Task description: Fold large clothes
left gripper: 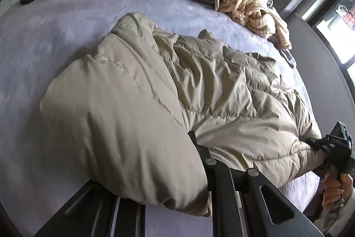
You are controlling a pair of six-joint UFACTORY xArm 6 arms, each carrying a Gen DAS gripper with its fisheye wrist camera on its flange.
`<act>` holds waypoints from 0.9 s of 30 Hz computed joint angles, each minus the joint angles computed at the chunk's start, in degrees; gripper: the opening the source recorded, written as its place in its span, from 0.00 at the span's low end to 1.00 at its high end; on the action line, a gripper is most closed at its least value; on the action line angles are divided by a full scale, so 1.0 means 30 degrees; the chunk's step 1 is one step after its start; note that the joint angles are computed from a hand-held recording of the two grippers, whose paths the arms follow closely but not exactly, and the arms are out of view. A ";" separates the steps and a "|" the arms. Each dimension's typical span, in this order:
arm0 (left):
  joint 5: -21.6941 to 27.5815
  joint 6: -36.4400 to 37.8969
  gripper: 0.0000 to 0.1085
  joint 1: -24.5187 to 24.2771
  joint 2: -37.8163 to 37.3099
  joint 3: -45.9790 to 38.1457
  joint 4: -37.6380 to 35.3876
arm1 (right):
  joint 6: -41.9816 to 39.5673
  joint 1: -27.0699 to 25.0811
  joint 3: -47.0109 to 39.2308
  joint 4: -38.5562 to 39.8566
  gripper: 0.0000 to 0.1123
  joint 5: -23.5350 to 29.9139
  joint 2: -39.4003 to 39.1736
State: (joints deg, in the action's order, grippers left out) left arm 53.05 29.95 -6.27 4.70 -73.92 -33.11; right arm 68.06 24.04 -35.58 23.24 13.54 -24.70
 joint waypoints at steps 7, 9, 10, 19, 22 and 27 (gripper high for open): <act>0.0229 -0.1212 0.16 0.0355 -0.3615 0.4605 0.1467 | 0.2039 0.1578 0.2767 -0.0667 0.21 0.0150 -0.3163; -0.0076 -0.1794 0.16 0.0285 -0.4125 0.5359 0.1810 | 0.2310 0.1867 0.3205 -0.0641 0.22 0.0115 -0.3546; -0.0189 -0.2107 0.17 0.0277 -0.4291 0.5587 0.1983 | 0.2407 0.1977 0.3356 -0.0611 0.23 0.0030 -0.3624; 0.0986 -0.4067 0.26 0.1113 -0.5370 0.5377 0.4002 | 0.2883 0.1508 0.2741 -0.1256 0.39 0.3212 -0.4573; 0.2105 -0.3935 0.26 0.1951 -0.5821 0.5010 0.3989 | 0.3831 0.1268 0.2218 -0.2506 0.42 0.5498 -0.5240; 0.2311 -0.4170 0.26 0.2682 -0.6503 0.5103 0.4765 | 0.5305 0.1103 0.1106 -0.4720 0.40 0.9352 -0.5974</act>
State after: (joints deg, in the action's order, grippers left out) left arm 59.98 17.44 1.77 -14.81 -58.61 -18.82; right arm 83.98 27.35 -32.26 9.07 41.60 -42.63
